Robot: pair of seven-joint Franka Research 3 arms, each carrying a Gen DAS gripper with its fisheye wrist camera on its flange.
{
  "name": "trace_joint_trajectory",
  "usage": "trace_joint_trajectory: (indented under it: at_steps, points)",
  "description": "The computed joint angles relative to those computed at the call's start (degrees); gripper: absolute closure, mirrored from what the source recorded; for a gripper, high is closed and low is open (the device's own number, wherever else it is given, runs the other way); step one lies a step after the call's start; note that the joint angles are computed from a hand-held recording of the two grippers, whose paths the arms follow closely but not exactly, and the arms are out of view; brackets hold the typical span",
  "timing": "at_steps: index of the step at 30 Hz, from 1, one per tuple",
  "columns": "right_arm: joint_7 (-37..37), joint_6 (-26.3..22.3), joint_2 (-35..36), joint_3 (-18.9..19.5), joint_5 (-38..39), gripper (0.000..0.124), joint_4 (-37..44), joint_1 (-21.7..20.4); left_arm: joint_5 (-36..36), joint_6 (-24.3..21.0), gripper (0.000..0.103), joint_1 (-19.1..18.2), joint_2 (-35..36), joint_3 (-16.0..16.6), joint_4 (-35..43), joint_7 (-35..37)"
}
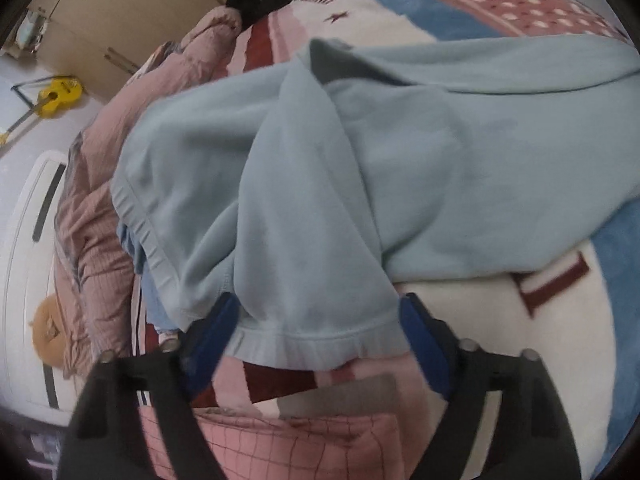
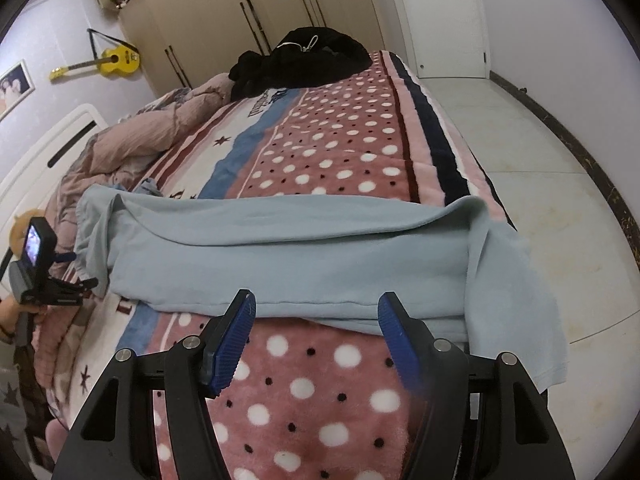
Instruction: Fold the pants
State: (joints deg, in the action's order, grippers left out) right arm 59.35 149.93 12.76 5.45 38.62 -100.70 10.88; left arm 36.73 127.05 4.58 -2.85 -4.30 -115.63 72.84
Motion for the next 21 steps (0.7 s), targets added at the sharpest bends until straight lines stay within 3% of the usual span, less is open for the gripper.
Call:
trace_joint_trajectory:
  at_steps: [4, 6, 9, 12, 21]
  points:
    - [0.2, 0.3, 0.2, -0.1, 0.0, 0.064, 0.1, 0.0, -2.7, -1.2, 0.044, 0.0, 1.9, 0.2, 1.6, 1.0]
    - [0.5, 0.2, 0.4, -0.1, -0.2, 0.064, 0.2, -0.1, -2.3, -2.7, 0.071, -0.2, 2.7, 0.1, 2.5, 0.8]
    - [0.6, 0.3, 0.5, -0.1, 0.2, 0.064, 0.2, -0.3, -2.5, -4.1, 0.091, -0.2, 2.9, 0.3, 3.7, 0.4]
    - [0.5, 0.6, 0.5, -0.1, 0.5, 0.064, 0.0, -0.4, -3.4, -3.0, 0.098, 0.4, 1.4, 0.8, 3.7, 0.7]
    - [-0.1, 0.6, 1.1, 0.2, 1.7, 0.064, 0.4, -0.8, -0.3, 1.5, 0.099, 3.4, 0.8, 2.0, 8.9, -7.1]
